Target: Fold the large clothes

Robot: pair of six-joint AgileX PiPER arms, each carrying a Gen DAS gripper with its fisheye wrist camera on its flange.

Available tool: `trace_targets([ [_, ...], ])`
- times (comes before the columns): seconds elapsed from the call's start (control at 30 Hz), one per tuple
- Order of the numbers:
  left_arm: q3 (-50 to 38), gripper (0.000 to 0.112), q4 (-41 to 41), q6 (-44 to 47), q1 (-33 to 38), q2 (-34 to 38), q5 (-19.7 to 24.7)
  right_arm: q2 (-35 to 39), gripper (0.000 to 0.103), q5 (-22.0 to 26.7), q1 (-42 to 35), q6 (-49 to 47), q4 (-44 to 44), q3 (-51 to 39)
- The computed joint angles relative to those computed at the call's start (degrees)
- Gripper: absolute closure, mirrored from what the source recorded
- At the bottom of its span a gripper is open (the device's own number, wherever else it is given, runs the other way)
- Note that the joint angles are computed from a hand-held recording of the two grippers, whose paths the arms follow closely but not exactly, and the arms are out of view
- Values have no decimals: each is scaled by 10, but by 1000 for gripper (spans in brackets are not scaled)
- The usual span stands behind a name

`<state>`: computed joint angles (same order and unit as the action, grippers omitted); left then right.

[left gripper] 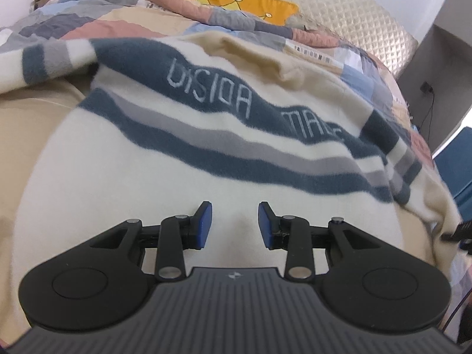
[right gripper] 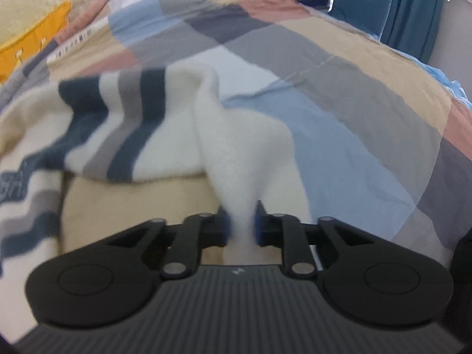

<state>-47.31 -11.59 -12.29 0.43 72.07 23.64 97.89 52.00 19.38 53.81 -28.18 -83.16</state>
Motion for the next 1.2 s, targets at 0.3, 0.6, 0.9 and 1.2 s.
trace_targets([
  [0.3,-2,73,82,-71,-36,10,-5,-5,91,34,21,183,-266,36],
  [0.6,-8,70,62,-49,-35,20,-18,-38,84,-74,-83,317,-270,133],
  [0.9,-14,69,-58,56,-14,30,-20,-71,57,-62,-87,519,-336,187],
  [1.2,-16,67,-144,127,4,38,-5,-130,56,-63,-101,560,-279,218],
])
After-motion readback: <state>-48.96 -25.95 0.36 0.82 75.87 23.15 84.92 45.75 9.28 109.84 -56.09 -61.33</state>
